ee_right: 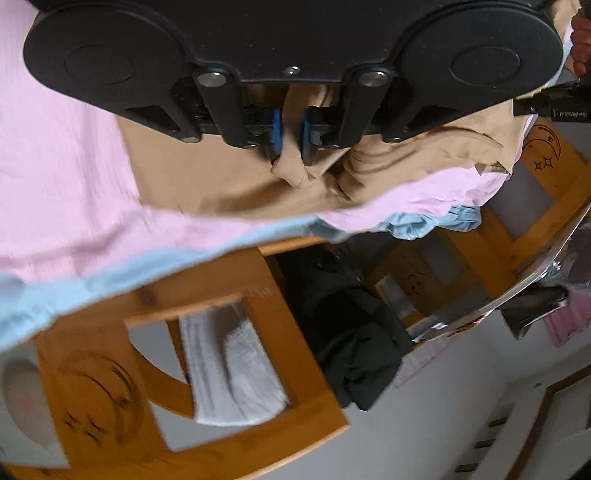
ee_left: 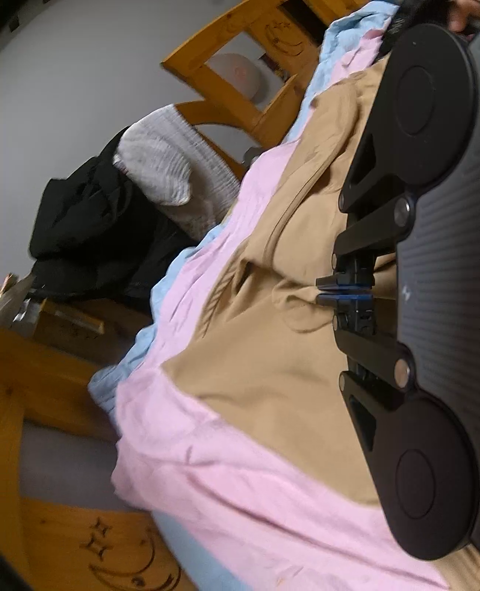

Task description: Fold large clothes

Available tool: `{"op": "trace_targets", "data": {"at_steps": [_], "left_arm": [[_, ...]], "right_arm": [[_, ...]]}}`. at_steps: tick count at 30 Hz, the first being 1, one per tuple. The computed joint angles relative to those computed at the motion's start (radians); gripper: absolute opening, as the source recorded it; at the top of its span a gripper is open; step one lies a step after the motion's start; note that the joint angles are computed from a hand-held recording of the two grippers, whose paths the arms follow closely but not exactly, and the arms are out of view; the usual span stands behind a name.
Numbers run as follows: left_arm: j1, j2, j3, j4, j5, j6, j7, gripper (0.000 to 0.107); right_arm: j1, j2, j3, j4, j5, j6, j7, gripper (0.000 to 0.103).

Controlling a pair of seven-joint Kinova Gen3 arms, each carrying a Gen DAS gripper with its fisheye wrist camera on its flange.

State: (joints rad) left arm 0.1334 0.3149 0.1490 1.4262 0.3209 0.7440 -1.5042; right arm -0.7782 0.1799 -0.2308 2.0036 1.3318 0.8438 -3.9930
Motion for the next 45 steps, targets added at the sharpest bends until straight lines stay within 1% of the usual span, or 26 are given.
{"op": "trace_targets", "data": {"at_steps": [1, 6, 7, 9, 10, 11, 13, 14, 15, 16, 17, 18, 19, 20, 23, 25, 27, 28, 29, 30, 33, 35, 37, 39, 42, 45], "left_arm": [[0.0, -0.001, -0.005, -0.003, -0.006, 0.006, 0.005, 0.001], [-0.043, -0.011, 0.009, -0.024, 0.041, 0.084, -0.059, 0.006], [-0.047, -0.02, 0.008, -0.02, 0.047, 0.093, -0.066, 0.01], [-0.062, -0.034, 0.011, -0.011, 0.087, 0.103, -0.116, 0.029], [-0.069, -0.036, 0.018, -0.01, 0.094, 0.102, -0.133, 0.044], [-0.07, -0.033, 0.026, -0.016, 0.086, 0.103, -0.139, 0.047], [-0.017, -0.008, -0.006, -0.063, 0.023, 0.129, -0.1, 0.045], [0.02, 0.012, -0.031, -0.097, -0.018, 0.155, -0.064, 0.031], [0.039, 0.028, -0.037, -0.118, -0.052, 0.167, -0.031, 0.019], [0.046, 0.037, -0.033, -0.127, -0.079, 0.168, -0.006, 0.004], [0.062, 0.042, -0.042, -0.133, -0.107, 0.17, 0.025, 0.002], [0.077, 0.039, -0.05, -0.128, -0.132, 0.16, 0.055, 0.0], [0.086, 0.033, -0.053, -0.119, -0.154, 0.146, 0.072, 0.0], [0.1, 0.023, -0.058, -0.104, -0.181, 0.124, 0.092, 0.0], [0.119, 0.022, -0.057, -0.094, -0.235, 0.096, 0.12, 0.0], [0.111, 0.047, -0.047, -0.124, -0.238, 0.125, 0.115, 0.0], [0.085, 0.057, -0.031, -0.146, -0.205, 0.156, 0.094, 0.001], [0.076, 0.05, -0.029, -0.143, -0.193, 0.159, 0.088, 0.004], [0.074, 0.037, -0.032, -0.137, -0.194, 0.166, 0.088, 0.01], [0.077, 0.019, -0.035, -0.126, -0.202, 0.164, 0.087, 0.013], [0.081, -0.059, -0.035, -0.057, -0.221, 0.109, 0.058, 0.033], [0.07, -0.09, -0.023, -0.031, -0.192, 0.072, 0.02, 0.047], [0.044, -0.085, 0.012, -0.048, -0.14, 0.078, -0.052, 0.051], [0.07, -0.061, 0.014, -0.076, -0.145, 0.091, -0.088, 0.055], [0.157, 0.002, -0.012, -0.129, -0.252, 0.138, -0.037, 0.055], [0.196, 0.055, -0.026, -0.16, -0.296, 0.193, 0.015, 0.058]], "right_arm": [[-0.015, -0.008, -0.004, 0.007, -0.023, 0.025, 0.007, 0.03], [-0.046, -0.034, -0.059, 0.016, -0.058, 0.169, 0.02, 0.036], [-0.054, -0.039, -0.065, 0.014, -0.065, 0.19, 0.015, 0.039], [-0.053, -0.054, -0.068, 0.012, -0.086, 0.182, -0.003, 0.049], [-0.039, -0.067, -0.074, 0.021, -0.083, 0.155, -0.033, 0.053], [-0.035, -0.081, -0.068, 0.034, -0.071, 0.121, -0.067, 0.059], [0.004, -0.09, -0.066, 0.037, -0.072, 0.04, -0.094, 0.064], [0.024, -0.087, -0.058, 0.03, -0.08, 0.001, -0.089, 0.063], [0.033, -0.078, -0.046, 0.016, -0.1, -0.021, -0.073, 0.062], [0.057, -0.067, -0.045, -0.003, -0.128, -0.044, -0.041, 0.055], [0.084, -0.056, -0.054, -0.015, -0.141, -0.065, -0.016, 0.031], [0.094, -0.042, -0.055, -0.028, -0.146, -0.07, 0.012, 0.018], [0.088, -0.027, -0.051, -0.038, -0.138, -0.059, 0.03, 0.01], [0.064, -0.016, -0.037, -0.044, -0.118, -0.031, 0.035, 0.006], [-0.031, 0.008, 0.017, -0.054, -0.037, 0.075, 0.044, 0.004], [-0.01, 0.024, 0.009, -0.068, -0.043, 0.076, 0.097, 0.004], [0.04, 0.041, -0.017, -0.091, -0.111, 0.052, 0.153, 0.004], [0.038, 0.043, -0.02, -0.097, -0.142, 0.065, 0.182, 0.009], [0.017, 0.041, -0.017, -0.1, -0.157, 0.094, 0.198, 0.021], [-0.023, 0.039, -0.002, -0.102, -0.156, 0.134, 0.204, 0.025], [-0.161, 0.034, 0.051, -0.116, -0.11, 0.256, 0.265, 0.031], [-0.197, 0.043, 0.059, -0.144, -0.071, 0.294, 0.339, 0.037], [-0.16, 0.052, 0.01, -0.163, -0.017, 0.267, 0.386, 0.044], [-0.097, 0.072, -0.039, -0.19, 0.005, 0.189, 0.456, 0.049], [-0.089, 0.128, -0.026, -0.244, -0.023, 0.148, 0.578, 0.048], [-0.128, 0.175, 0.026, -0.273, -0.065, 0.16, 0.623, 0.047]]}}
